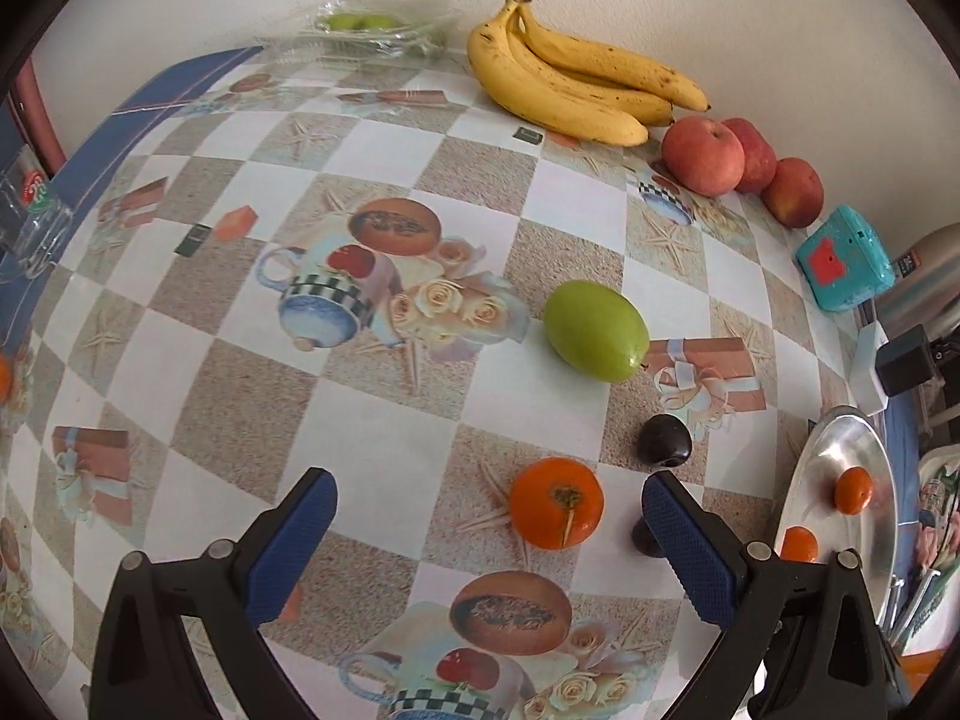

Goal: Organize fruits
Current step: 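Move both open tools back toward the remaining fruits, then close the left tool on an orange and lift it, then hold the orange in the left tool while the right tool grasps a dark plum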

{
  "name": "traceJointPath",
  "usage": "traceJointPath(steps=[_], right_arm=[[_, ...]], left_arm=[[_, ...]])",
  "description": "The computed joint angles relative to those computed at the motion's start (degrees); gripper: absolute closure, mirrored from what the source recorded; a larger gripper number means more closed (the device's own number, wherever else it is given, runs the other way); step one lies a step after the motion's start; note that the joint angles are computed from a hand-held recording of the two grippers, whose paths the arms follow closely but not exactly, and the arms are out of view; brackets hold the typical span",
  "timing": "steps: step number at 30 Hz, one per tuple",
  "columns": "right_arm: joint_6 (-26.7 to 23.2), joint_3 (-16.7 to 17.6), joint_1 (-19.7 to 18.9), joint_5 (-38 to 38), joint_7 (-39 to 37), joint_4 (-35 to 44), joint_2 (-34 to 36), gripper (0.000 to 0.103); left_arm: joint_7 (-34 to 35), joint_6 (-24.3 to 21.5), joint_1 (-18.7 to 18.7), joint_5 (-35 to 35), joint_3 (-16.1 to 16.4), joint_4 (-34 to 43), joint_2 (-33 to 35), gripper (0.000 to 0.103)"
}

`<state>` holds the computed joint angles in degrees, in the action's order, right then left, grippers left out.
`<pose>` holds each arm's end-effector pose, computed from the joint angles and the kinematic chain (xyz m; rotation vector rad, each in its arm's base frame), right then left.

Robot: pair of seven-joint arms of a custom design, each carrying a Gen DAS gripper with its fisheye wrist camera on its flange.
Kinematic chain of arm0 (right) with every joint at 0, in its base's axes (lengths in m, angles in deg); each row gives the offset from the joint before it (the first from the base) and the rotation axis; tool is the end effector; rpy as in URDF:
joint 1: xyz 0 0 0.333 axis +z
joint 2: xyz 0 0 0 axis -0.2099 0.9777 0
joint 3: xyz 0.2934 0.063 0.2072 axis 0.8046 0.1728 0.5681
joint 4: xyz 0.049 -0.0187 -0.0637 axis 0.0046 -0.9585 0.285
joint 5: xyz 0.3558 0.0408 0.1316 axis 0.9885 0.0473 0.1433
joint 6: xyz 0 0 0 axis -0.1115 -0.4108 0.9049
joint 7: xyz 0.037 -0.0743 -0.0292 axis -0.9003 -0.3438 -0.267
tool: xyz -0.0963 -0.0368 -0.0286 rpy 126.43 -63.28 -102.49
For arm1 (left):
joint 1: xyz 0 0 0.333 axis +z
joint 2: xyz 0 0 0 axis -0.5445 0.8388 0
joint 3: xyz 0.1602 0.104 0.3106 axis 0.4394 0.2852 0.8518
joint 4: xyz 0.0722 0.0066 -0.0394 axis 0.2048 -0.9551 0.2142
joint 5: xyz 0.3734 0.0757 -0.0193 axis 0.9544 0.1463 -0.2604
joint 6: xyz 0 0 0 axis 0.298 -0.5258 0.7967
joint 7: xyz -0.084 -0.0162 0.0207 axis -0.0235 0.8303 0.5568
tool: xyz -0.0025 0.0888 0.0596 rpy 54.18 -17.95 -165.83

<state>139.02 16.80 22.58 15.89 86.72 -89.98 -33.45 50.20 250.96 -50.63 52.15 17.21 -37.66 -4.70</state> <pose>0.5242 0.3482 0.3318 -1.5021 2.3041 -0.3406 0.6003 -0.2754 0.3225 -2.1399 2.0365 -0.5739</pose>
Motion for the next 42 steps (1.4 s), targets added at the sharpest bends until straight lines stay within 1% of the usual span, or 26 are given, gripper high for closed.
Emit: traceJointPath(steps=[2, 4, 5, 8, 10, 11, 13, 16, 17, 18, 21, 23, 24, 32, 35, 38, 39, 42], right_arm=[[-1.33, -0.05, 0.04, -0.06, -0.50, 0.50, 0.09, 0.015], [-2.57, -0.26, 0.36, -0.96, -0.56, 1.06, 0.11, 0.015], [-2.85, -0.22, 0.37, -1.33, -0.55, 1.25, 0.13, 0.015], [-3.83, 0.26, 0.16, -1.77, -1.10, 1.78, 0.28, 0.015], [-4.00, 0.61, -0.09, -1.72, -1.55, 1.95, 0.37, 0.015], [-4.23, 0.74, -0.17, -1.61, -1.72, 2.05, 0.41, 0.015], [-4.67, 0.95, -0.28, -1.36, -1.97, 2.15, 0.45, 0.015], [-5.06, 1.20, -0.42, -1.03, -2.41, 2.27, 0.48, 0.015], [-5.21, 1.24, -0.41, -1.01, -2.51, 2.33, 0.50, 0.015], [-5.22, 1.25, -0.41, -0.99, -2.53, 2.36, 0.52, 0.015], [-4.60, 1.05, -0.37, -1.12, -1.94, 2.10, 0.41, 0.015], [-4.95, 0.93, -0.25, -1.26, -1.68, 2.13, 0.37, 0.015], [-4.79, 0.76, -0.14, -1.55, -1.20, 2.04, 0.31, 0.015], [0.31, -1.00, 1.26, -6.40, 3.55, 2.26, 0.46, 0.015], [1.29, -1.01, 1.73, -7.25, 2.99, 3.79, 1.56, 0.015], [0.81, -1.38, 2.87, -8.62, 1.50, 5.91, 2.76, 0.016], [0.84, -1.17, 2.88, -8.66, 0.46, 6.46, 3.12, 0.018], [0.55, -0.19, 2.55, -6.72, -2.75, 8.18, 4.64, 0.032]], left_arm=[[1.19, 0.02, 1.14, -1.44, -1.45, 0.38, 0.63, 0.002], [2.60, 0.19, 2.28, -3.11, -2.90, 0.57, 1.08, 0.011], [3.78, 0.18, 3.17, -4.29, -4.04, 0.74, 1.36, 0.013], [6.05, 0.13, 4.33, -6.95, -5.69, 0.90, 1.81, 0.022], [7.41, 0.08, 4.90, -8.56, -6.51, 0.93, 1.96, 0.031], [8.11, 0.06, 5.19, -9.37, -6.94, 1.00, 2.09, 0.033], [9.13, 0.19, 5.48, -10.67, -7.36, 1.03, 2.19, 0.045], [10.16, 0.08, 5.66, -12.28, -7.59, 1.04, 2.23, 0.057], [11.06, 0.29, 6.41, -13.29, -8.44, 0.97, 2.32, 0.059], [11.88, 0.46, 6.96, -14.18, -9.13, 0.86, 2.34, 0.064], [11.61, 0.11, 5.55, -13.98, -7.58, 0.80, 1.91, 0.064], [12.18, 0.19, 6.26, -15.09, -8.20, 0.57, 1.80, 0.064], [12.00, 0.18, 6.18, -15.32, -7.94, 0.42, 1.63, 0.064], [7.39, 2.90, 5.04, -14.28, -4.06, -1.71, -0.90, 0.065], [6.20, 3.71, 5.50, -13.85, -3.65, -2.36, -1.52, 0.065], [5.59, 4.25, 6.21, -13.79, -3.81, -2.85, -1.95, 0.065], [5.51, 4.38, 6.44, -13.81, -3.94, -2.97, -2.04, 0.065], [5.28, 4.62, 6.97, -13.89, -4.19, -3.29, -2.23, 0.065]])
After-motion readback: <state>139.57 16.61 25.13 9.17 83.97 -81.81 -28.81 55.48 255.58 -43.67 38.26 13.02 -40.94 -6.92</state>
